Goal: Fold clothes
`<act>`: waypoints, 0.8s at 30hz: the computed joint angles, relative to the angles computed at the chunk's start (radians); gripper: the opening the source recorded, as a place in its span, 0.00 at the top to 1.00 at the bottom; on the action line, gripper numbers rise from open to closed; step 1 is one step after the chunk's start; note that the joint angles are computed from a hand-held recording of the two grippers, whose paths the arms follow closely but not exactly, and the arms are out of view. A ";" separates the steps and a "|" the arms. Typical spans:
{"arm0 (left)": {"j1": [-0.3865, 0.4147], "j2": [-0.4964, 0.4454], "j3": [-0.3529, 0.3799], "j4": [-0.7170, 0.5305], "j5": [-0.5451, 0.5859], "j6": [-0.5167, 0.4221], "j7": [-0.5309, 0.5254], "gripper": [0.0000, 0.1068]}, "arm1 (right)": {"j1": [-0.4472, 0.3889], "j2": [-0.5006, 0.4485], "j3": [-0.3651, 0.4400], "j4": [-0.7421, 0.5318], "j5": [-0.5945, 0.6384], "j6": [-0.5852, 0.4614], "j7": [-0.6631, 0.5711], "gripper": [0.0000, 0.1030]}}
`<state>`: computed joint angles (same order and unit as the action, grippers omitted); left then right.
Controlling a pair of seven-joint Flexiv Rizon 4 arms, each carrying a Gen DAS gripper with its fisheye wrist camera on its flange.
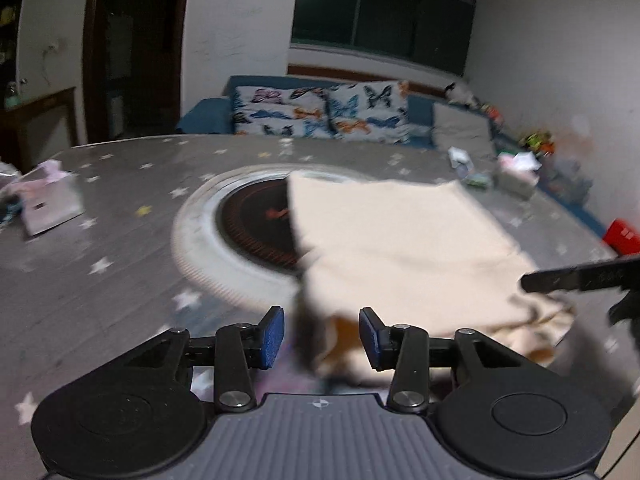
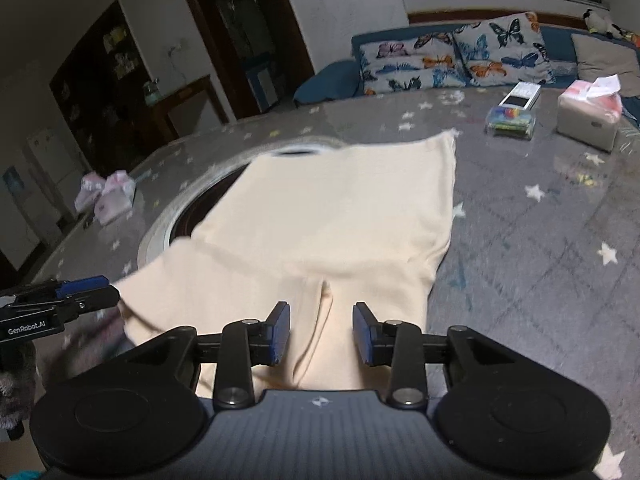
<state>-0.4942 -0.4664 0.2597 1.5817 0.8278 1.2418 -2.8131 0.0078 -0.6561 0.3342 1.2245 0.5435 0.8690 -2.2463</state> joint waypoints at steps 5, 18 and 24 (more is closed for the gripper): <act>-0.005 0.016 0.002 0.033 0.020 -0.010 -0.032 0.58 | 0.018 0.003 -0.007 0.012 -0.027 -0.016 -0.003 0.68; -0.017 -0.044 0.008 -0.034 0.044 -0.043 -0.005 0.67 | 0.044 0.047 0.004 0.064 -0.074 0.093 -0.096 0.96; -0.042 -0.039 0.013 -0.047 0.094 -0.105 -0.017 0.86 | 0.037 0.078 0.039 0.067 -0.063 0.190 -0.223 0.96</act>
<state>-0.5358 -0.5055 0.2730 1.5350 0.9218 1.1372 -2.8301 0.0443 -0.5782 0.3731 1.2911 0.4802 1.0587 -2.4694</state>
